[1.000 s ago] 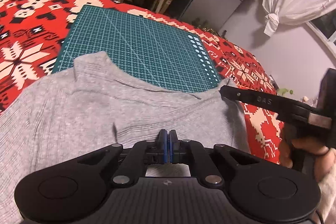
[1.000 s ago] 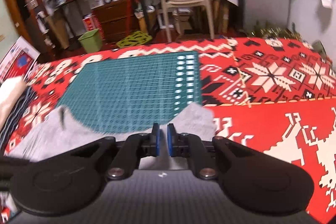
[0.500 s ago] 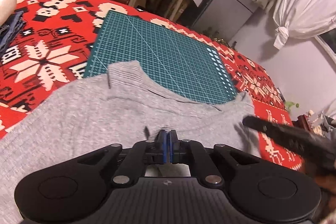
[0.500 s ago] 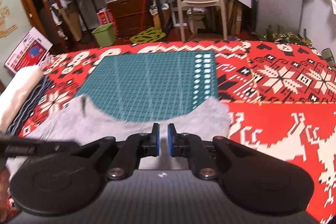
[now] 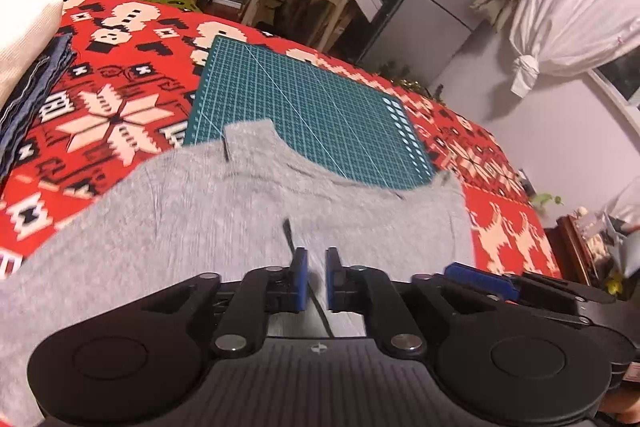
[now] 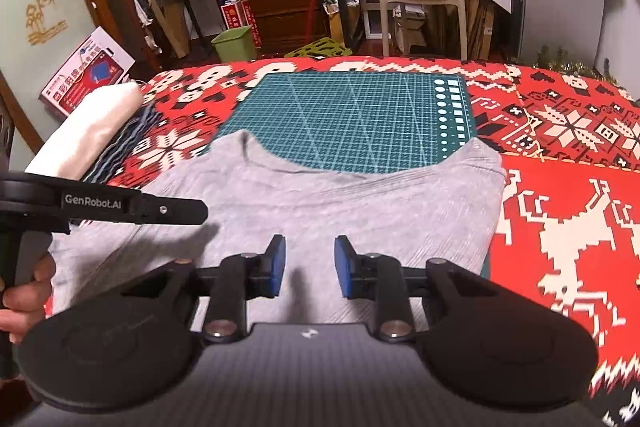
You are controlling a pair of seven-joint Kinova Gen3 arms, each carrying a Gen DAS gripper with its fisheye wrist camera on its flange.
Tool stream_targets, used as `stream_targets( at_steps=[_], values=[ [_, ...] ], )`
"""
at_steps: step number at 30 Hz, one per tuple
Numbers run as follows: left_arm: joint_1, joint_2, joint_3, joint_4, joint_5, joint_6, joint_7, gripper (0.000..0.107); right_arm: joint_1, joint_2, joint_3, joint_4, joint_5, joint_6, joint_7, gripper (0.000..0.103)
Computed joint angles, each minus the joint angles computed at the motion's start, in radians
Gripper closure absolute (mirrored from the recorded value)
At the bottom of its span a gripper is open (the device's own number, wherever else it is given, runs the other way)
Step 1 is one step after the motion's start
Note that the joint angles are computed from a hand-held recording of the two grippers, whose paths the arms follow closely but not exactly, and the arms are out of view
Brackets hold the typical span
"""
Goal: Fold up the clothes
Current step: 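Open both grippers and lift them off the grey shirt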
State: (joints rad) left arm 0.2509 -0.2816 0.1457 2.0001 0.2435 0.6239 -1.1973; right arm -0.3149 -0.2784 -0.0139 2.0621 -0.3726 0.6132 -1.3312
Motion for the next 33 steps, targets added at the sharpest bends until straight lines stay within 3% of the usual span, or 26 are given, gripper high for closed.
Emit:
stream_targets(
  at_steps=[7, 12, 17, 20, 24, 26, 33],
  values=[
    [-0.02, -0.078, 0.071, 0.029, -0.051, 0.029, 0.091, 0.07, 0.033, -0.067, -0.068, 0.034, 0.062, 0.026, -0.114, 0.057],
    [-0.055, -0.109, 0.143, 0.012, -0.126, 0.087, 0.184, 0.063, 0.052, -0.147, -0.101, 0.069, 0.144, 0.023, -0.197, 0.018],
    [-0.07, -0.109, 0.215, -0.028, -0.213, 0.145, 0.252, 0.054, 0.07, -0.21, -0.101, 0.062, 0.218, 0.072, -0.225, 0.001],
    [-0.06, -0.104, 0.227, -0.04, -0.232, 0.165, 0.279, 0.043, 0.083, -0.231, -0.106, 0.044, 0.252, 0.121, -0.235, 0.001],
    [-0.08, -0.095, 0.29, -0.076, -0.293, 0.23, 0.351, 0.037, 0.193, -0.244, -0.25, 0.023, 0.371, 0.178, -0.353, 0.001],
    [-0.101, -0.093, 0.346, -0.097, -0.355, 0.269, 0.405, 0.034, 0.196, -0.259, -0.275, 0.034, 0.412, 0.172, -0.377, 0.001],
    [-0.051, -0.102, 0.32, -0.115, -0.397, 0.298, 0.394, 0.029, 0.13, -0.282, -0.23, 0.018, 0.415, 0.222, -0.376, 0.001]
  ],
)
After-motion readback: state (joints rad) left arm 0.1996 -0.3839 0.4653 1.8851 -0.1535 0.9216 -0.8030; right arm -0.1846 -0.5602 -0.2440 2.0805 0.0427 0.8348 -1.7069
